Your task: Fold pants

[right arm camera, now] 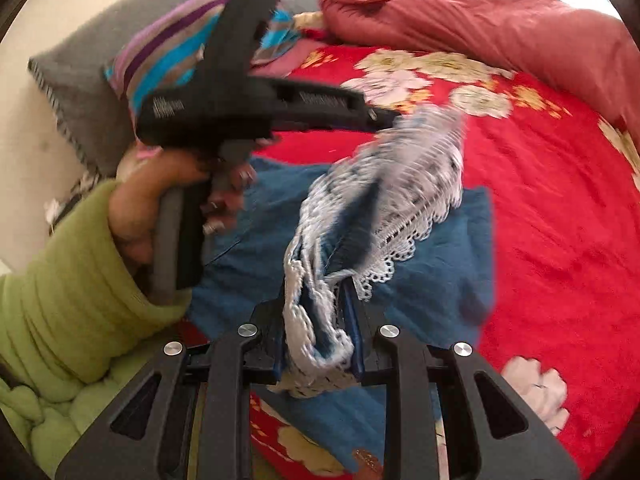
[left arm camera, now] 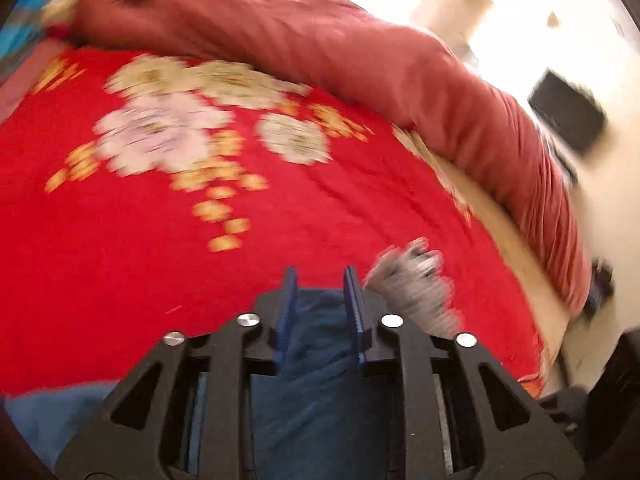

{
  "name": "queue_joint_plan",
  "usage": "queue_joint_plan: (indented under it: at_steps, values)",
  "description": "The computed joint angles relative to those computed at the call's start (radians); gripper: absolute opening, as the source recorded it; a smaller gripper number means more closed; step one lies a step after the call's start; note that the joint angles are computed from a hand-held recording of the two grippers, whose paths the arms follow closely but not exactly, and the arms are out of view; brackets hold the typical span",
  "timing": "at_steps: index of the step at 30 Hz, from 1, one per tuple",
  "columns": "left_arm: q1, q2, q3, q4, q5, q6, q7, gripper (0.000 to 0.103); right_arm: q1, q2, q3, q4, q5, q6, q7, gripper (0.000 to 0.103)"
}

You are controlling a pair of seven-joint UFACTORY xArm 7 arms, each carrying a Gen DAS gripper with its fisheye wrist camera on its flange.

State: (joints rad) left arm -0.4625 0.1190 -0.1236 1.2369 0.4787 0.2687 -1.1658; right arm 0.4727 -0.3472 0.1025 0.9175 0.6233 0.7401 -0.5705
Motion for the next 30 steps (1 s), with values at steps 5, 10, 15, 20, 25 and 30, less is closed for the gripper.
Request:
queue_joint_plan:
  at_steps: [5,10,15,20,25,30]
  values:
    - [0.065,-0.209,0.005,-0.236,0.231,-0.093,-0.358,0.029,0.036,0.030,0.044,0.009,-0.034,0.010,0.000,0.025]
    - [0.119,-0.262,-0.045,-0.322,0.185,-0.153,-0.379,0.034,0.082,0.002,0.018,0.023,0.061,0.079,-0.109,0.042]
    - [0.051,-0.204,-0.012,-0.340,-0.079,-0.273,-0.165,0.034,0.045,-0.055,-0.010,0.013,0.092,0.005,-0.144,0.052]
    - [-0.033,-0.129,-0.006,-0.294,-0.512,-0.240,0.203,0.034,-0.021,0.001,-0.031,0.031,0.040,-0.068,-0.078,0.052]
    - [0.018,-0.042,-0.078,-0.215,-0.753,-0.210,0.388,0.042,-0.057,0.102,-0.026,0.080,0.004,-0.116,-0.048,0.052]
    - [0.011,-0.014,-0.061,-0.157,-0.600,-0.176,0.288,0.008,-0.113,0.188,0.017,0.121,-0.157,-0.157,0.074,0.052]
